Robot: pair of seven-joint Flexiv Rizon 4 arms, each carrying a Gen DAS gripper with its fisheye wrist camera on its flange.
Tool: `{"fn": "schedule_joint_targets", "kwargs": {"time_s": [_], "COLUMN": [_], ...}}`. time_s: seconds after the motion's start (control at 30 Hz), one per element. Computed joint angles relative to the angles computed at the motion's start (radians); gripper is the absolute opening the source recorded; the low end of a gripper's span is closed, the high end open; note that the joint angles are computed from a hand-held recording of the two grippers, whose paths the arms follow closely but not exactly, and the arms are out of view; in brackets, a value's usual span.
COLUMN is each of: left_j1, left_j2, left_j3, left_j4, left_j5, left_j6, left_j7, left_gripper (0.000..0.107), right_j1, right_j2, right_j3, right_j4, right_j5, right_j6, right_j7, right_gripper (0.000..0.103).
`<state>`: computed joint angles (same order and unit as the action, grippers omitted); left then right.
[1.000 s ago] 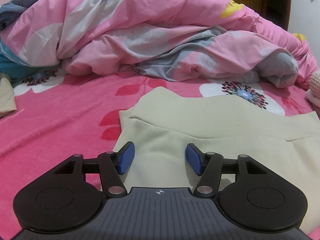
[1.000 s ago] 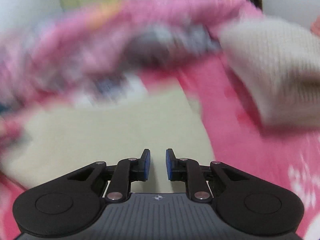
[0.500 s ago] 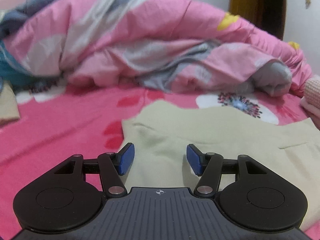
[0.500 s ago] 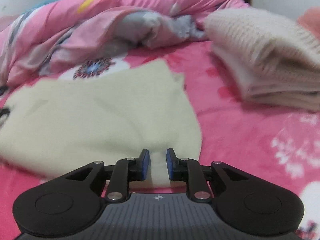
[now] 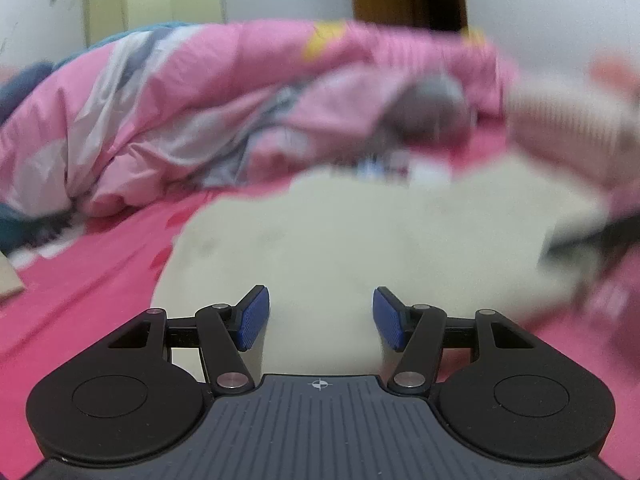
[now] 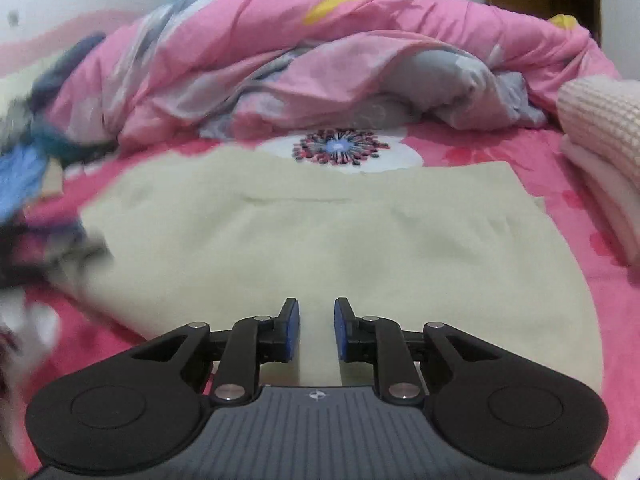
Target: Fold clothes
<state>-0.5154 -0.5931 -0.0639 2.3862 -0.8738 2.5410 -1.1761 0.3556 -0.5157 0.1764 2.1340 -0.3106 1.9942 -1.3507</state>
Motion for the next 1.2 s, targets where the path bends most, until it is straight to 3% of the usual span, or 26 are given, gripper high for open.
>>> {"fn": "schedule_joint_targets", "kwargs": {"time_s": [0.1, 0.13, 0.23, 0.37, 0.5, 0.57, 0.63, 0.73, 0.83, 0.87, 1.0, 1.13, 1.2], "left_j1": [-0.025, -0.018, -0.013, -0.046, -0.016, -0.030, -0.044, -0.014, 0.030, 0.034, 0.046, 0.045, 0.034], "left_j2": [-0.034, -0.028, -0.005, 0.005, 0.009, 0.018, 0.017, 0.042, 0.069, 0.076, 0.087, 0.098, 0.102], "left_j3": [0.003, -0.001, -0.010, -0.030, -0.027, -0.026, -0.025, -0.036, -0.030, -0.025, -0.007, 0.003, 0.009], "left_j4": [-0.015, -0.013, 0.008, 0.028, 0.055, 0.052, 0.057, 0.084, 0.120, 0.125, 0.137, 0.147, 0.148], "left_j5": [-0.043, -0.043, -0.045, -0.170, -0.119, -0.150, -0.189, -0.192, -0.109, -0.091, -0.040, -0.021, -0.034], "left_j6": [0.042, 0.038, 0.055, 0.050, 0.050, 0.052, 0.084, 0.050, 0.013, 0.005, -0.017, -0.034, -0.024], "left_j7": [0.034, 0.031, -0.014, 0.027, -0.054, -0.038, -0.037, -0.097, -0.209, -0.225, -0.283, -0.314, -0.319], "left_gripper": [0.058, 0.058, 0.058, 0.059, 0.063, 0.063, 0.062, 0.064, 0.064, 0.064, 0.065, 0.068, 0.068], "right_j1": [-0.044, -0.038, -0.059, -0.132, -0.118, -0.095, -0.116, -0.068, -0.123, -0.130, -0.149, -0.069, -0.100], "right_j2": [-0.004, -0.015, -0.081, -0.128, -0.105, -0.070, -0.068, -0.106, -0.097, -0.075, -0.089, -0.161, -0.141], "right_j3": [0.039, 0.032, 0.037, 0.084, 0.066, 0.053, 0.068, 0.031, 0.079, 0.091, 0.114, 0.061, 0.087], "right_j4": [0.056, 0.055, 0.002, -0.015, -0.002, 0.052, 0.076, 0.054, 0.035, 0.036, 0.034, 0.003, 0.004], "right_j5": [-0.063, -0.080, -0.153, -0.212, -0.212, -0.188, -0.249, -0.262, -0.312, -0.313, -0.421, -0.436, -0.471], "right_j6": [0.186, 0.185, 0.043, 0.108, 0.121, 0.207, 0.289, 0.202, 0.139, 0.133, 0.275, 0.199, 0.157], "right_j7": [-0.070, -0.081, -0.047, -0.027, -0.007, -0.053, -0.078, -0.083, -0.005, 0.018, -0.006, -0.032, 0.003], "right_gripper": [0.020, 0.021, 0.020, 0.020, 0.021, 0.022, 0.021, 0.021, 0.021, 0.022, 0.021, 0.022, 0.021]}}
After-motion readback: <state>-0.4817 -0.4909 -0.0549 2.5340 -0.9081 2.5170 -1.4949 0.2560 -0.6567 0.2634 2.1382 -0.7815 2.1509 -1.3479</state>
